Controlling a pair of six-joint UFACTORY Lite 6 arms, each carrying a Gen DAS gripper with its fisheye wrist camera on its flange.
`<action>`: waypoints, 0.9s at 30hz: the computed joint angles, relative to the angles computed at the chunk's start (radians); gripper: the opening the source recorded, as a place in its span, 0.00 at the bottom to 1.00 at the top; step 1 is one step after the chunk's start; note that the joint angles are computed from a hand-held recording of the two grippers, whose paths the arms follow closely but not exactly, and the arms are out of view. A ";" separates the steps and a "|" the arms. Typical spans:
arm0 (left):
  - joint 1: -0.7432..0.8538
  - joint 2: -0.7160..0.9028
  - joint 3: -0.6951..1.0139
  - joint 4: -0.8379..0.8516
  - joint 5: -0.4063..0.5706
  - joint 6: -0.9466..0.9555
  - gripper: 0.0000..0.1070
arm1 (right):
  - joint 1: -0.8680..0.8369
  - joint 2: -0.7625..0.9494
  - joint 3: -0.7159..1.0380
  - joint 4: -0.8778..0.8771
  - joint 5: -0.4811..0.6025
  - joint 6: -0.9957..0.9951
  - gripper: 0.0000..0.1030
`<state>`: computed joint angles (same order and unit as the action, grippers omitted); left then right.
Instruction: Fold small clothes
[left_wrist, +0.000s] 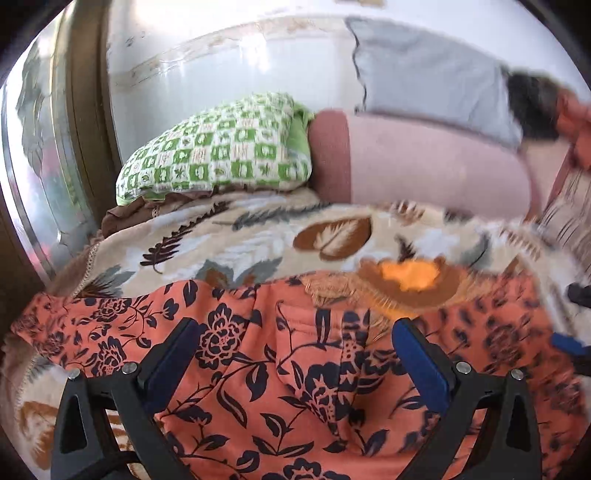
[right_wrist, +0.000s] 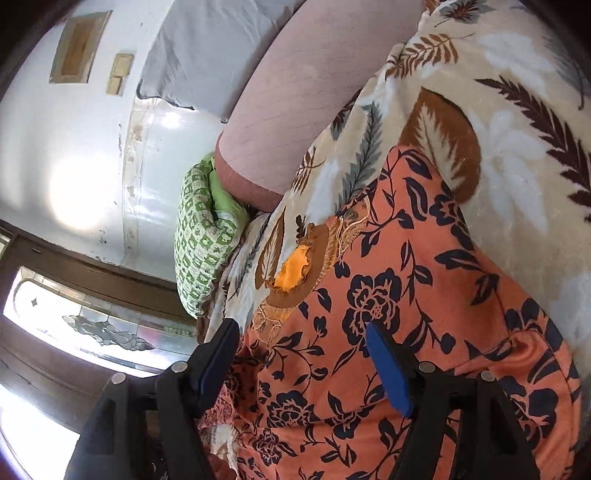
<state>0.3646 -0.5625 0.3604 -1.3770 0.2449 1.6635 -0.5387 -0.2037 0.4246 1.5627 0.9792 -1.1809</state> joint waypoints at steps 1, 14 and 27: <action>-0.037 0.042 0.012 -0.013 -0.053 -0.013 0.96 | 0.038 0.004 0.006 0.009 -0.031 0.001 0.72; 0.342 0.432 0.238 0.256 0.387 -0.247 0.12 | 0.373 0.147 0.047 0.209 -0.264 -0.144 0.60; 0.566 0.517 0.287 0.529 0.597 -0.289 0.18 | 0.429 0.201 0.082 0.248 -0.318 -0.156 0.60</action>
